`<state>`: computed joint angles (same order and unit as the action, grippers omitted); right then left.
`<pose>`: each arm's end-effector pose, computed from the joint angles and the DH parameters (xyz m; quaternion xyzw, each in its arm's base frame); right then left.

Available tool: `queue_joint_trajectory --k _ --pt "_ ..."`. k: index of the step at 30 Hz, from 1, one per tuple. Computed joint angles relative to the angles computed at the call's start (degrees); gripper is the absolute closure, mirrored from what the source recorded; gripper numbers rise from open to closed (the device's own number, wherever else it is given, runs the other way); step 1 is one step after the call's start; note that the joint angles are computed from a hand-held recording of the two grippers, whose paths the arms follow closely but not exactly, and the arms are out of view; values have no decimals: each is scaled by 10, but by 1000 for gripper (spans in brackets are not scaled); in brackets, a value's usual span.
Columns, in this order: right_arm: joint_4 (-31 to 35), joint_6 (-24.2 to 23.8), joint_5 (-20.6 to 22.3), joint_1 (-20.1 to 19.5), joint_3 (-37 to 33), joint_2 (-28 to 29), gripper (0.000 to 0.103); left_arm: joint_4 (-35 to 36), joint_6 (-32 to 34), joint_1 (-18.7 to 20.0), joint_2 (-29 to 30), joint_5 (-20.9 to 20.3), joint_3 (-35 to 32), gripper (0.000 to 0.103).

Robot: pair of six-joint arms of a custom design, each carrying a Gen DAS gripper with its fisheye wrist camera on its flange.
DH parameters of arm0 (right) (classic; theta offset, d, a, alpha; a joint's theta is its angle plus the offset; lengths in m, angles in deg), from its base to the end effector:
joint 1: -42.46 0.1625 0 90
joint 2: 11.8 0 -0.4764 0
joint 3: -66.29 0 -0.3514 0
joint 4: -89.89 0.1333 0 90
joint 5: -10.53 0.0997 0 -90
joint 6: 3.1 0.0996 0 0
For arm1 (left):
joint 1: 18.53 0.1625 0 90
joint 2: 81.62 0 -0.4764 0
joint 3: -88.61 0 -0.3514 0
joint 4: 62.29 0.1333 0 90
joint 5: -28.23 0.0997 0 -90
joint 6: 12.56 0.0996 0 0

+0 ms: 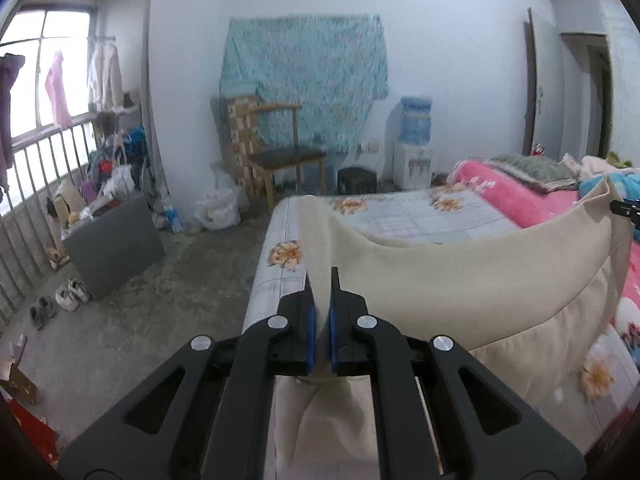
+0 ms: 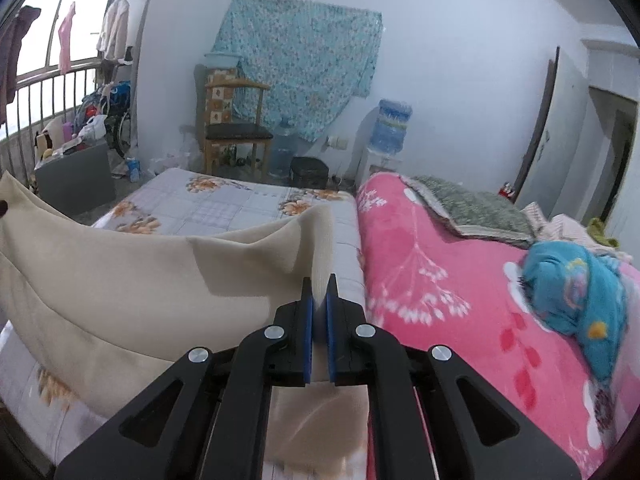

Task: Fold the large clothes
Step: 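Lay the folded side down and open both tools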

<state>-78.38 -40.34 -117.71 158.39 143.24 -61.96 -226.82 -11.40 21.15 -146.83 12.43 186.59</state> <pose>0.3890 -0.6361 0.3992 0.3246 -0.7995 0.3793 0.3340 -0.3060 -0.5516 0.4510 0.1300 0.7646 -0.4929 0.3943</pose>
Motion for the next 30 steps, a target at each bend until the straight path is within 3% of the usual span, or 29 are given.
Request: queue_joint_trajectory --k 3,6,8,10,12,17,18,20,24,25,27,29,30 --pt "55 16 3 -21 -78 52 97 80 -24 54 38 -28 -76 98" --pt "109 30 -10 -44 -144 107 97 257 -125 107 75 -49 -153 95" --pt "179 60 -26 -60 -188 138 95 377 -208 138 95 -55 -191 88" --pt "228 75 -48 -70 -222 159 87 447 -261 151 99 -64 -213 77" --pt "227 70 -65 -73 -231 162 79 450 -288 151 87 -55 -204 71" --pt "163 85 -52 -69 -171 103 79 472 -358 129 28 -16 -161 72" --pt "169 99 -36 -69 -153 84 79 438 -338 120 18 -23 -143 72" --pt "205 125 1 -68 -114 46 79 374 -293 106 -5 -73 -107 72" --pt "300 169 57 -70 -34 -18 81 380 -307 99 -34 -180 -59 71" --pt "315 179 59 -72 -19 -28 82 413 -342 100 -38 -186 -49 71" --pt "323 199 23 -80 19 -42 82 453 -392 107 -43 -182 -34 71" --pt "334 234 -10 -96 39 -50 82 406 -396 109 -57 -188 -5 71" --pt "331 253 0 -108 48 -59 84 398 -397 109 -61 -188 0 71"
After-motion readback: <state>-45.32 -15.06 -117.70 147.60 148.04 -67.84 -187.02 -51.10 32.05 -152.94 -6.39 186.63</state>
